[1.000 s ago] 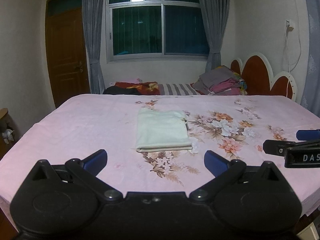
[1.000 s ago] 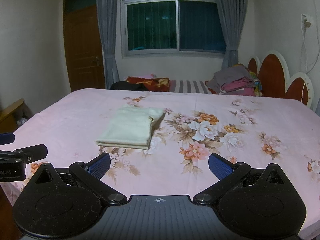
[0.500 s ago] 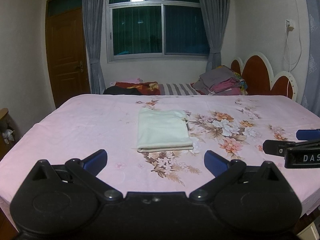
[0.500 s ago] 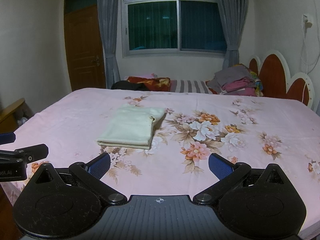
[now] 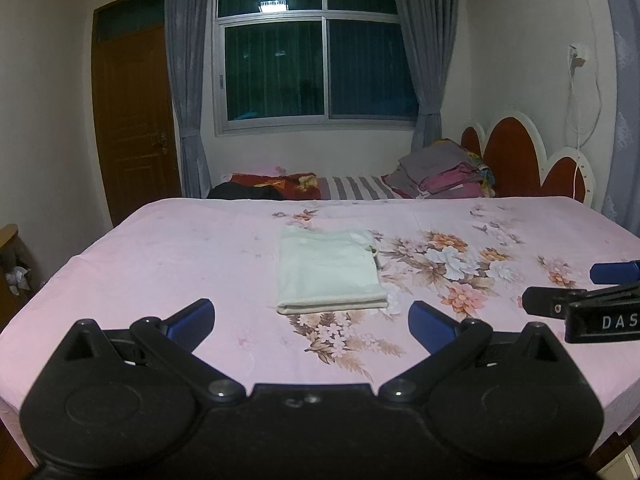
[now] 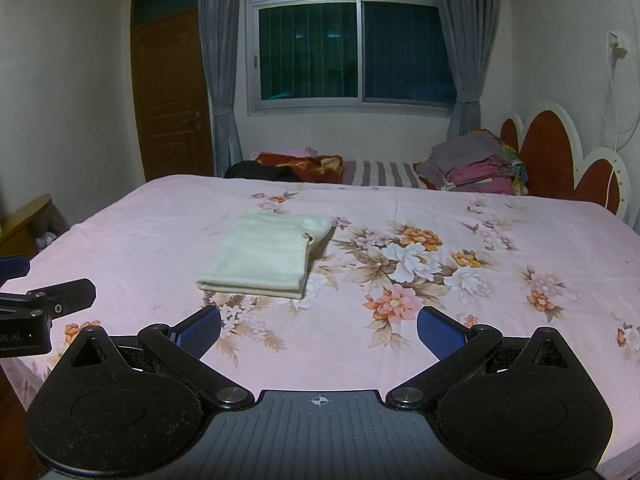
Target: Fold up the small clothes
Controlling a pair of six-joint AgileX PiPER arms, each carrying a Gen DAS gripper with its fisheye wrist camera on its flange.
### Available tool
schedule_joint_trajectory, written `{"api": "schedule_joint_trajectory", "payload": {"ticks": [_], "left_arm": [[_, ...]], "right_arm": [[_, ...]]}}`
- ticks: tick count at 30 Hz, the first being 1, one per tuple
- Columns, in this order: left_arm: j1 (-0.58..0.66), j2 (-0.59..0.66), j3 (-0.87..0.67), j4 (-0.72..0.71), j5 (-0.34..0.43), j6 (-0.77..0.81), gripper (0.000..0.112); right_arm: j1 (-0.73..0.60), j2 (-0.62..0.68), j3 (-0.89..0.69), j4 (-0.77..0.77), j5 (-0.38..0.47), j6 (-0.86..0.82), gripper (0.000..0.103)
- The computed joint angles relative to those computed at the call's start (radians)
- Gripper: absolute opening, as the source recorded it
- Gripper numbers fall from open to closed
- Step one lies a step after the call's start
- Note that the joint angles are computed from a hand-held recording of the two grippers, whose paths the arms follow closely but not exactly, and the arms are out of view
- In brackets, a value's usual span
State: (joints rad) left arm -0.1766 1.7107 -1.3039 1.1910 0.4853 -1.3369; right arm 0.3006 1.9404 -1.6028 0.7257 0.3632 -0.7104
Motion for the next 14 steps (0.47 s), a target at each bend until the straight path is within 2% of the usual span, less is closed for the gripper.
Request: {"api": "schedule_joint_trajectory", "payload": {"ticks": [7, 9, 12, 14], "left_arm": [[-0.001, 0.003, 0.001, -0.008, 0.005, 0.013, 0.103], [-0.005, 0.006, 0.009, 0.036, 0.003, -0.013, 0.102], [-0.025, 0.009, 0.021, 0.12, 0.045, -0.099, 0.102], [-0.029, 0.013, 0.017, 0.118, 0.045, -0.096, 0.103]], "right_arm": [[-0.009, 0.005, -0.007, 0.013, 0.008, -0.022, 0.103], [-0.009, 0.005, -0.007, 0.01, 0.01, -0.017, 0.103], [-0.014, 0.004, -0.005, 0.029, 0.016, -0.04, 0.103], [-0.018, 0.007, -0.007, 0.043, 0.021, -0.056, 0.103]]}}
